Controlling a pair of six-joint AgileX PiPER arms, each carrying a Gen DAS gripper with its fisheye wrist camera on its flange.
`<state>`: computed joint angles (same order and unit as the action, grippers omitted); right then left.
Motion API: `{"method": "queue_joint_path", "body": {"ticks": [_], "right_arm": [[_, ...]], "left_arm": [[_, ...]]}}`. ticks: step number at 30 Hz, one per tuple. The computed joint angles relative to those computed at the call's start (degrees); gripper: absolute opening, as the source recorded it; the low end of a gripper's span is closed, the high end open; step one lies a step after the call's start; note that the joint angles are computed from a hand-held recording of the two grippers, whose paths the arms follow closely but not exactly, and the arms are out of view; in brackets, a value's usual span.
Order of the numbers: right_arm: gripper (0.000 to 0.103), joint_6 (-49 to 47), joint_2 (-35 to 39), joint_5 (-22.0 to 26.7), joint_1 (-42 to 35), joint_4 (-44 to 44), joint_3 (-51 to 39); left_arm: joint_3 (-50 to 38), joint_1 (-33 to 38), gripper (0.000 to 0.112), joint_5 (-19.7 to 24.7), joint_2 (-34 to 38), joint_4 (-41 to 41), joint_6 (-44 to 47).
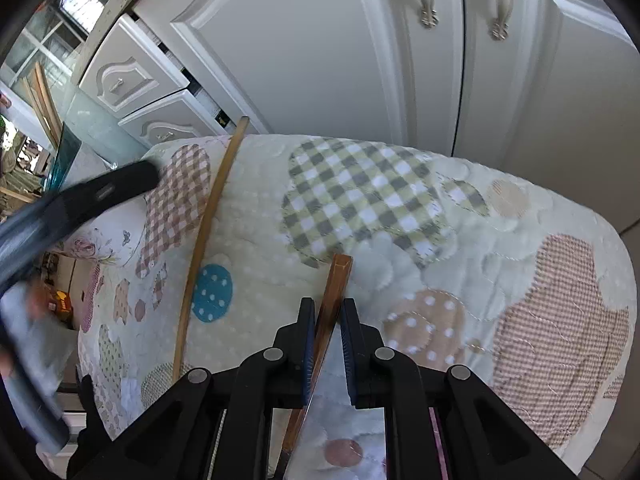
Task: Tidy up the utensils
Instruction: 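Grasp a wooden chopstick with the left tool while the right tool grasps the wooden-handled fork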
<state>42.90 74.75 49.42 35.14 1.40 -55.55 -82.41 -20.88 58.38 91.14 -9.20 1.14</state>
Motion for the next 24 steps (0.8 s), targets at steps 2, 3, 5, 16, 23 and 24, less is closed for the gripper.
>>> {"method": "queue_joint_path", "body": {"ticks": [2,3,5,16,23,24], "right_arm": [[0.012,-1.0,-1.5,-0.8,-1.4,1.6,1.8],[0.012,-1.8,-2.1,-1.3,-2.1,2.6,2.4],[0.013,-3.6,-1.6,-1.2,-3.2,3.2,2.1],[0.014,-8.6,1.5,-2.5,-4.5,4.3,-0.3],[0.012,-4.7,1.0,-2.3,1.0,4.1,0.1],[0.012,-4.4,0.7,-2.1,2.1,4.2,0.3]], "left_arm": [[-2.6,-1.6,0.052,-0.9,3.7,2.7,-3.0],[-3.5,-2.5,0.052,-1.5,5.2,4.6,-4.5],[-5.6,-4.3,0.052,-1.9,8.3,8.9,-7.4],[-5.3,-5.8,0.006,-2.2,11.0,9.5,-3.3],[9.3,1.9,0.006,1.7,-3.2,-3.8,10.1],[11.7,3.2,0.006,2.6,-5.6,-4.8,11.9]]}}
